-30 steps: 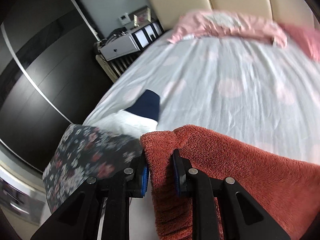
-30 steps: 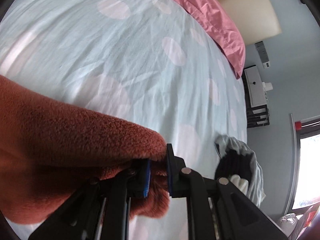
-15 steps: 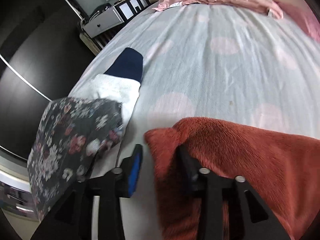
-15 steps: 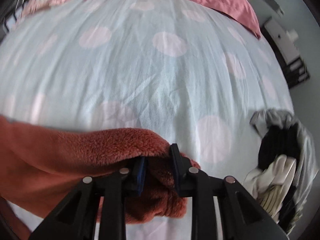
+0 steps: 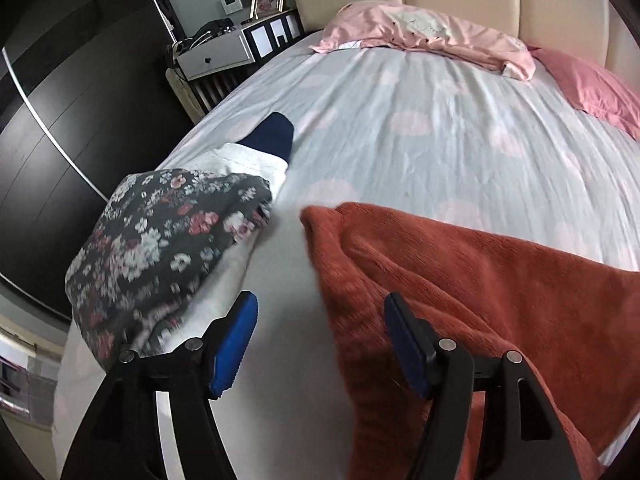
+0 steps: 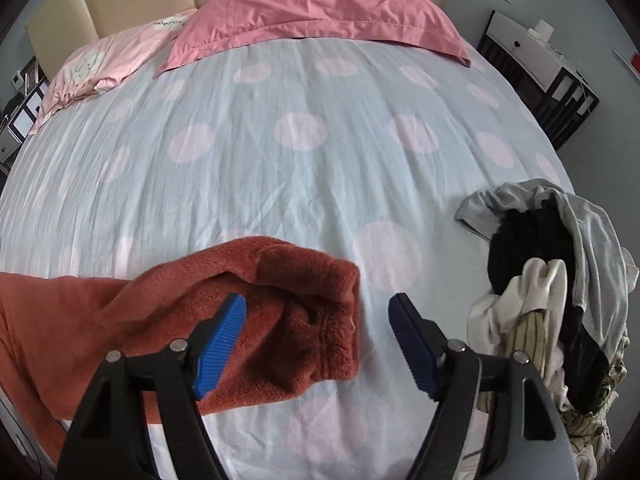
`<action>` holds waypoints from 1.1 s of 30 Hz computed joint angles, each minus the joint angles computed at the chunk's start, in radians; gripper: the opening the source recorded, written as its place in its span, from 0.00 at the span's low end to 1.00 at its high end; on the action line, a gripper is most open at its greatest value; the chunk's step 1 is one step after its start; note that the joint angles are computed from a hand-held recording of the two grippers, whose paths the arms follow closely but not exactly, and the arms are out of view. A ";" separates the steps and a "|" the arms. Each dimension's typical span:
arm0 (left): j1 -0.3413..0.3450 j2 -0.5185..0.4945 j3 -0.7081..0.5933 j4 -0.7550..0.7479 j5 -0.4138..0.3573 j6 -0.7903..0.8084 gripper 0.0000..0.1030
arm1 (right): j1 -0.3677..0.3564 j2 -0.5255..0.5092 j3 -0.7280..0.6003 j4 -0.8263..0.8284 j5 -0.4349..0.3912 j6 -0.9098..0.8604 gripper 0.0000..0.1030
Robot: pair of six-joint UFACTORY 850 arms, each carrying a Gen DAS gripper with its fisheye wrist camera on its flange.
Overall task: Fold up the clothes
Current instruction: 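Swing the held fleece with the left tool toward the folded floral garment, then release the fleece with both tools and lay it flat on the bed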
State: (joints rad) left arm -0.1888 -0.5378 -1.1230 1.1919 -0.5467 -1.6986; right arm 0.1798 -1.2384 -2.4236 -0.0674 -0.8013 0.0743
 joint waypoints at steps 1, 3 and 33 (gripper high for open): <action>-0.009 0.000 0.012 0.028 -0.004 -0.043 0.67 | -0.004 0.011 0.026 -0.007 0.014 0.008 0.70; -0.030 0.002 0.042 0.102 -0.018 -0.160 0.67 | -0.013 0.034 0.081 -0.009 0.043 0.020 0.70; 0.000 0.060 0.169 0.243 0.171 -0.475 0.67 | -0.050 0.270 0.591 -0.028 0.260 0.302 0.35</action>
State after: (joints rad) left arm -0.1888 -0.4781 -0.9541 1.4354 -0.3762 -2.1741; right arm 0.1299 -0.9680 -1.8322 -0.0955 -0.5413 0.3760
